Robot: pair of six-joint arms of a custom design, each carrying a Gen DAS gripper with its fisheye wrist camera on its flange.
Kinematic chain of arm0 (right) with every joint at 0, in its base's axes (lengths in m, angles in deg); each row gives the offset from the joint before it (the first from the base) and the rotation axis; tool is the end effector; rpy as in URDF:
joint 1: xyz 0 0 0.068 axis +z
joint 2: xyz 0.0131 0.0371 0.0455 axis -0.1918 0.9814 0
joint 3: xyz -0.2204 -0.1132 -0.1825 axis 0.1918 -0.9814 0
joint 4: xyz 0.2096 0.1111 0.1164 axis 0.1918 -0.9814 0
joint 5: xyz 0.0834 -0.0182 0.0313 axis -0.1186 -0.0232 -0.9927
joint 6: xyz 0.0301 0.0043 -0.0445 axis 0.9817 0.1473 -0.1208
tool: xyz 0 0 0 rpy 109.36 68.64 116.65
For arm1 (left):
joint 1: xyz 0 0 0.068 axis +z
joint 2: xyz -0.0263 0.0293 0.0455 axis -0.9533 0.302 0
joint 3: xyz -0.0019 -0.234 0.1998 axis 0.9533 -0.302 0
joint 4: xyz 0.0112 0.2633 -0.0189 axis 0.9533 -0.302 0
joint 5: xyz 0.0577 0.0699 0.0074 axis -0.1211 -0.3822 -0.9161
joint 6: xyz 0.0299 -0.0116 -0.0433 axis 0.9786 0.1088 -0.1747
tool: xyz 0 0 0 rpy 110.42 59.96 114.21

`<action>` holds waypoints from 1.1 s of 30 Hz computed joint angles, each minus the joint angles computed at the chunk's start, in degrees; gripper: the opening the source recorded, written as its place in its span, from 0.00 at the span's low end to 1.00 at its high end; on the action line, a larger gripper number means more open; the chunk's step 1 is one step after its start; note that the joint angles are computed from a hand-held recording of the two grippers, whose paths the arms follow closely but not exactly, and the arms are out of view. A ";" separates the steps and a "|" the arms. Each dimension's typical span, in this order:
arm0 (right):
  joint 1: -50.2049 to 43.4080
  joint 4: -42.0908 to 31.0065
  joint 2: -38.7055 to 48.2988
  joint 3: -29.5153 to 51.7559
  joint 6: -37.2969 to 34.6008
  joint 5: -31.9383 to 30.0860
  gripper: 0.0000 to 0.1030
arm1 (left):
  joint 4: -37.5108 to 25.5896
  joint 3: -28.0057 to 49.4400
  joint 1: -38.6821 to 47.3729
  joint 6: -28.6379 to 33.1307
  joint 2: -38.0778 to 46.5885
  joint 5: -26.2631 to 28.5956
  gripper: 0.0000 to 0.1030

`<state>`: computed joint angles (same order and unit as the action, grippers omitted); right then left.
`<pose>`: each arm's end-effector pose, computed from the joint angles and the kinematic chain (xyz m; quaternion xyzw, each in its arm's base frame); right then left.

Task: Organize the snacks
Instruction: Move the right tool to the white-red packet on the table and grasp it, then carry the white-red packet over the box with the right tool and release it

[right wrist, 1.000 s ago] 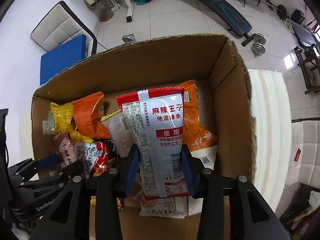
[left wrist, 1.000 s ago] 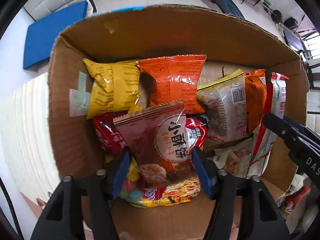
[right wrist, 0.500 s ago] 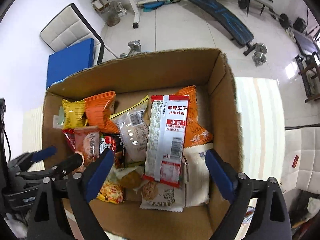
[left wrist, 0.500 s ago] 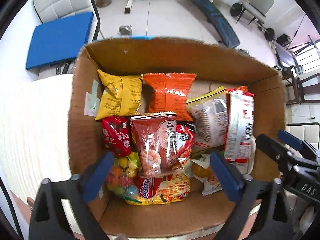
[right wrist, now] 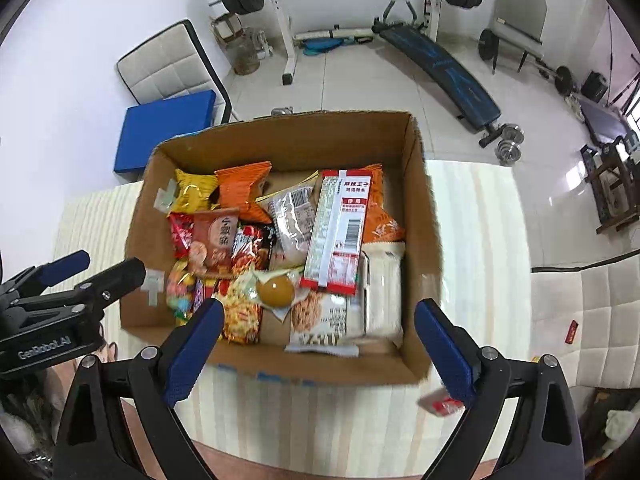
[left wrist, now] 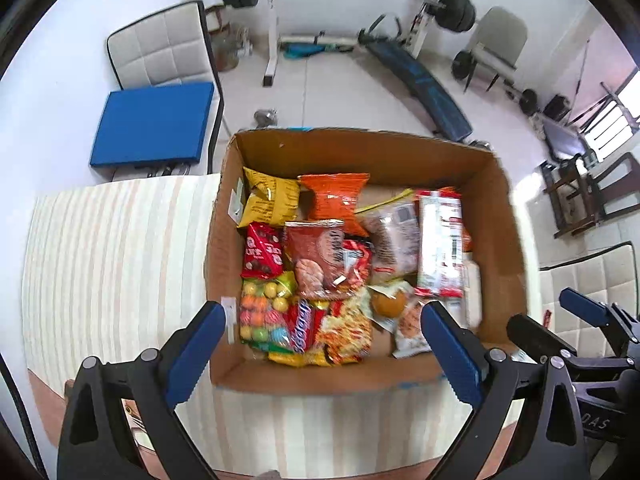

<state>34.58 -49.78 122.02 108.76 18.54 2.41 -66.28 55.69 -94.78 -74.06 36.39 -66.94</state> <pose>0.1955 0.1957 0.3705 -0.0487 0.9827 0.0858 0.1568 0.2237 -0.0901 0.3699 -0.0191 0.9853 -0.0444 0.1641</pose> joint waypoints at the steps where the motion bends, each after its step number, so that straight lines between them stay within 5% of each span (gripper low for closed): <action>1: 0.70 -0.60 -1.22 -0.24 0.98 0.47 0.95 | -0.39 -0.10 -1.23 -1.19 -1.52 -0.50 0.97; 4: 1.71 -2.04 -6.48 -3.02 4.38 1.60 0.95 | 0.30 -0.69 -4.92 -4.14 -4.85 -1.83 0.97; 9: -4.75 -4.44 -17.27 -13.71 7.00 -0.33 0.95 | -0.39 -1.08 -14.42 -13.11 -7.29 -12.60 0.97; 14: -20.18 -3.73 -24.34 -27.93 0.04 -6.57 0.95 | 2.16 -4.73 -20.32 -19.41 -8.00 -15.39 0.97; 20: -35.83 3.74 -23.72 -41.08 -7.61 -14.35 0.94 | 5.90 -10.26 -24.56 -23.93 -5.21 -14.77 0.97; 26: -39.37 13.35 -17.02 -46.27 -7.27 -15.60 0.90 | 8.92 -13.73 -26.46 -25.76 -2.22 -13.23 0.97; 29: -38.74 16.25 -14.40 -47.39 -6.84 -15.97 0.78 | 9.67 -14.43 -26.35 -25.22 -1.16 -12.84 0.97; 31: -37.72 17.41 -12.67 -47.92 -6.59 -15.48 0.57 | 9.63 -14.73 -26.09 -24.97 -0.41 -12.76 0.97; 33: -35.73 17.92 -12.19 -48.06 -5.56 -13.25 0.52 | 10.14 -15.20 -25.32 -24.26 -0.24 -12.06 0.97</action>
